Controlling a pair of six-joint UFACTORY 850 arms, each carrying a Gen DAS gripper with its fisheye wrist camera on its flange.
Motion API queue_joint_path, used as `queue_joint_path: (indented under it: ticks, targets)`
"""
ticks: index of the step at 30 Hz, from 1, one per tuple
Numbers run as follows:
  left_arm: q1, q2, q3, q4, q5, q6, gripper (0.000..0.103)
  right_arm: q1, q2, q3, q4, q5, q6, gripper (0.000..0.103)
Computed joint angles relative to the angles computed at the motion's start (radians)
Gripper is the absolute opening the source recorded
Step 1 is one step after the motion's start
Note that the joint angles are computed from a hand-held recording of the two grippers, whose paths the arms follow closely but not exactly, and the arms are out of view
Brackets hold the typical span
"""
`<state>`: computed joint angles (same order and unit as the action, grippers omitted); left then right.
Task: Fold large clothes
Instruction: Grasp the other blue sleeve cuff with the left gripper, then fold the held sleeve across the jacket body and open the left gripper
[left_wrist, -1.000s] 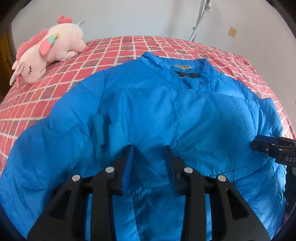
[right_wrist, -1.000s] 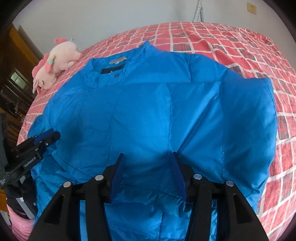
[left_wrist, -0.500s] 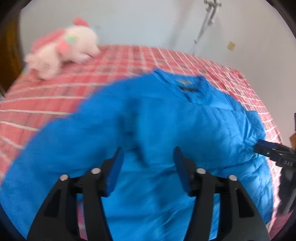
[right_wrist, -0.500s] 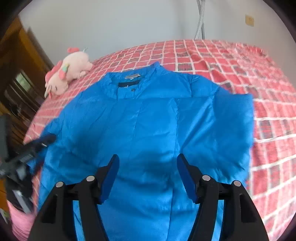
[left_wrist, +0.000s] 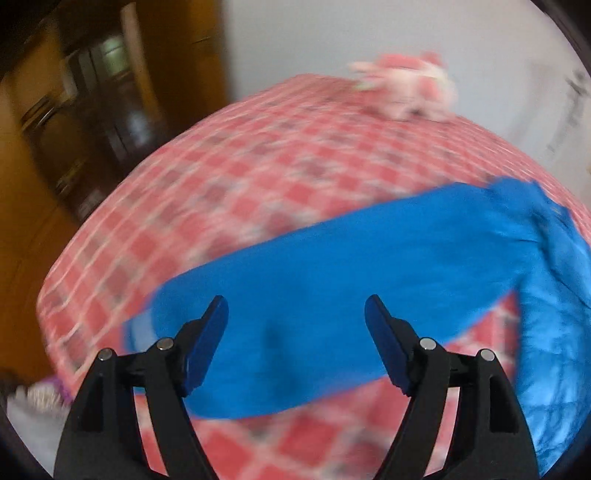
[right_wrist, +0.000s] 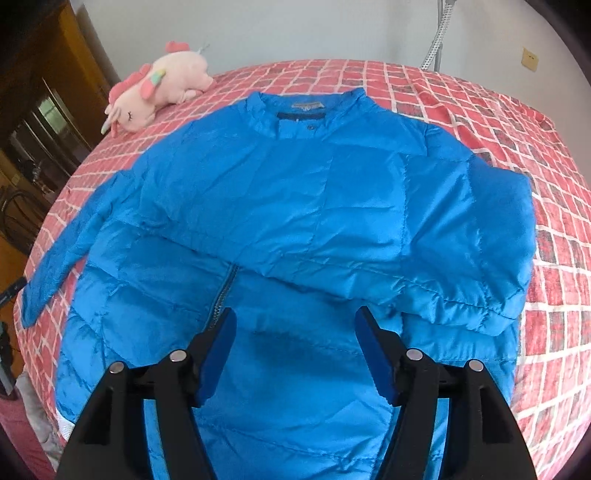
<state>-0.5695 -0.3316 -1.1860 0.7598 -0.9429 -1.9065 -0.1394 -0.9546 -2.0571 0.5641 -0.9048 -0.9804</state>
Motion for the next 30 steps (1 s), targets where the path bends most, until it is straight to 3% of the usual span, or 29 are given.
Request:
queue_joint_path:
  ticks: [5, 9, 12, 20, 26, 30]
  targets:
    - [0.014, 0.167, 0.216, -0.047, -0.028, -0.171, 0.081, 0.014, 0.017, 0.038, -0.019, 0.047, -0.004, 0.070]
    - [0.030, 0.248, 0.330, -0.040, 0.070, -0.268, 0.083, 0.019, 0.016, 0.040, -0.033, 0.057, 0.001, 0.071]
    - [0.051, 0.247, 0.355, -0.034, 0.143, -0.278, 0.085, 0.020, 0.010, 0.032, -0.041, 0.056, 0.011, 0.071]
    - [0.063, 0.246, 0.390, 0.038, 0.231, -0.390, 0.086, 0.020, 0.008, 0.032, -0.044, 0.057, 0.007, 0.071]
    - [0.058, 0.235, 0.382, 0.090, 0.256, -0.453, 0.064, 0.019, 0.005, 0.029, -0.039, 0.054, 0.006, 0.071]
    - [0.047, 0.244, 0.394, 0.175, 0.269, -0.564, 0.032, 0.012, 0.007, 0.031, -0.020, 0.041, -0.011, 0.071]
